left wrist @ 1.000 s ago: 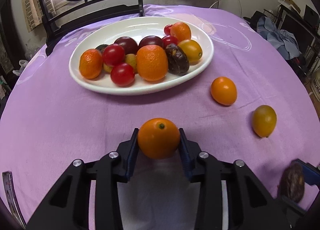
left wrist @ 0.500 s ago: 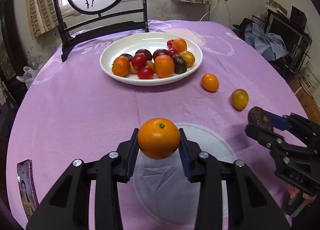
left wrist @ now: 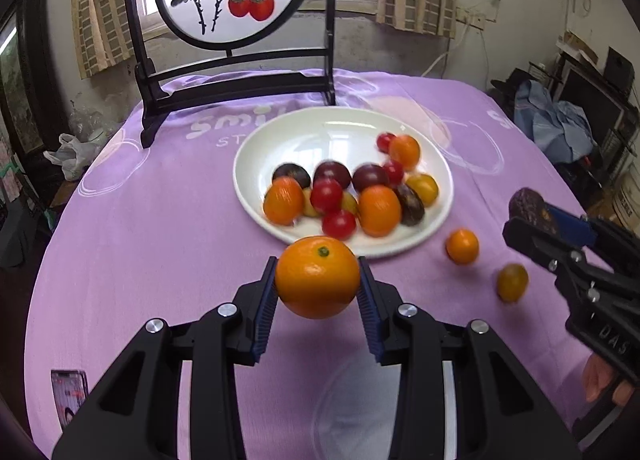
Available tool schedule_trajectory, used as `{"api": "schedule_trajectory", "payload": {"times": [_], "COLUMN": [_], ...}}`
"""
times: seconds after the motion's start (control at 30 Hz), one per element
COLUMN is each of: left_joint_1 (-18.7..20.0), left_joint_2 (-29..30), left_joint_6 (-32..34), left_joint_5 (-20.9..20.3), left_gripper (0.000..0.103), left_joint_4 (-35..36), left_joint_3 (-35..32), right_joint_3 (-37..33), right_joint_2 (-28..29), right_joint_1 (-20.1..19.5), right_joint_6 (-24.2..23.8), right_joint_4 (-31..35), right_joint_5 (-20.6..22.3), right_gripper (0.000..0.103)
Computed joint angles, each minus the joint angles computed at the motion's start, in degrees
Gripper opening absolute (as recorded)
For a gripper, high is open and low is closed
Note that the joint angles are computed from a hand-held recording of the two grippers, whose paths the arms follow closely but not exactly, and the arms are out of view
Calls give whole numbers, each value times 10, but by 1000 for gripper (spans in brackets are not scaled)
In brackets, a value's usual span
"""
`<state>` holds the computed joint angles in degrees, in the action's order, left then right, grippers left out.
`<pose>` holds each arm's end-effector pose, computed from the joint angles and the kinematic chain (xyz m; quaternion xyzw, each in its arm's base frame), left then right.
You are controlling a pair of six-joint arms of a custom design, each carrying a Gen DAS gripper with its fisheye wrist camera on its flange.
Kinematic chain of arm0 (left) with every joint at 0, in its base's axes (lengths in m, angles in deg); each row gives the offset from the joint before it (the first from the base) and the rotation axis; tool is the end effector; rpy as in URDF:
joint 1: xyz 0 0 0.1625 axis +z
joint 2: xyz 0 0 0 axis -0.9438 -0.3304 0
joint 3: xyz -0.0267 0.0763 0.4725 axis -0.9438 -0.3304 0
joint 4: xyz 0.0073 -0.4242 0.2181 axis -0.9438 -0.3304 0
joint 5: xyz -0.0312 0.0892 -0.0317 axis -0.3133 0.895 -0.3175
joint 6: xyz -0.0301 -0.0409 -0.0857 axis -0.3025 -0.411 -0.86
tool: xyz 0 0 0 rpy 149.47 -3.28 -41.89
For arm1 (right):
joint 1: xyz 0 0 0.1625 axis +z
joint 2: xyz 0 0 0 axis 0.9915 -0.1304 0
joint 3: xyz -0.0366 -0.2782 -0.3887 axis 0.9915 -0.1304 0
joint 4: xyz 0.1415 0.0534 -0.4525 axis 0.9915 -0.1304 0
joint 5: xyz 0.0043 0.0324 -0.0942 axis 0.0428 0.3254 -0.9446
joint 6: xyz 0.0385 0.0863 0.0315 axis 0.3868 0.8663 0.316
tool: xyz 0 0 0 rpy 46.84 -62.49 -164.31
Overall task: Organize fruits
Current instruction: 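Carry the mandarin and dark brown fruit to the white plate and open both tools, then grasp the yellow fruit with the right tool while the left tool grasps the last mandarin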
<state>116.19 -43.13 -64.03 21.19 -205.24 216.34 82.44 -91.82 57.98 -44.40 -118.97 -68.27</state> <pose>-0.0465 -0.3397 0.3497 0.2573 0.8780 -0.2640 0.3053 0.4179 -0.2743 -0.0271 0.1656 -0.8715 0.3727 0.2722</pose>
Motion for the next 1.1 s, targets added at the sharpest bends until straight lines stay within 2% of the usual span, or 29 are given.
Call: {"api": "schedule_trajectory", "payload": {"times": [0.1,0.2,0.33,0.43,0.57,0.6,0.63,0.67,0.7,0.73,0.9,0.97,1.1], "left_joint_1": [29,59,83,95,107,108,105,101,96,92,73,64,44], "left_joint_2": [71,138,203,240,277,285,288,290,289,286,251,235,183], "left_joint_6": [43,69,97,107,115,117,114,116,125,140,156,140,98], "left_joint_5": [8,8,7,11,19,25,36,51,61,63,58,66,59], "left_gripper": [37,37,37,37,37,38,48,63,69,79,81,82,83], "left_joint_4": [-100,-170,-229,-253,-290,-300,-309,-330,-357,-384,-379,-356,-290], "left_joint_3": [-15,-35,-54,-65,-72,-73,-71,-65,-59,-53,-38,-32,-16], "right_joint_3": [-24,-50,-73,-86,-91,-90,-89,-85,-80,-72,-46,-34,-18], "right_joint_2": [7,18,28,40,42,40,39,37,35,32,20,16,12], "right_joint_1": [-23,-45,-76,-95,-117,-122,-122,-122,-122,-122,-110,-100,-70], "right_joint_6": [-19,-31,-30,-20,-3,-1,4,12,14,12,21,22,18], "right_joint_4": [4,19,33,38,49,49,48,41,28,14,-9,-23,-16], "right_joint_5": [8,6,18,11,43,56,57,55,56,60,51,54,26], "right_gripper": [44,44,44,46,46,51,52,56,61,61,61,61,61]}}
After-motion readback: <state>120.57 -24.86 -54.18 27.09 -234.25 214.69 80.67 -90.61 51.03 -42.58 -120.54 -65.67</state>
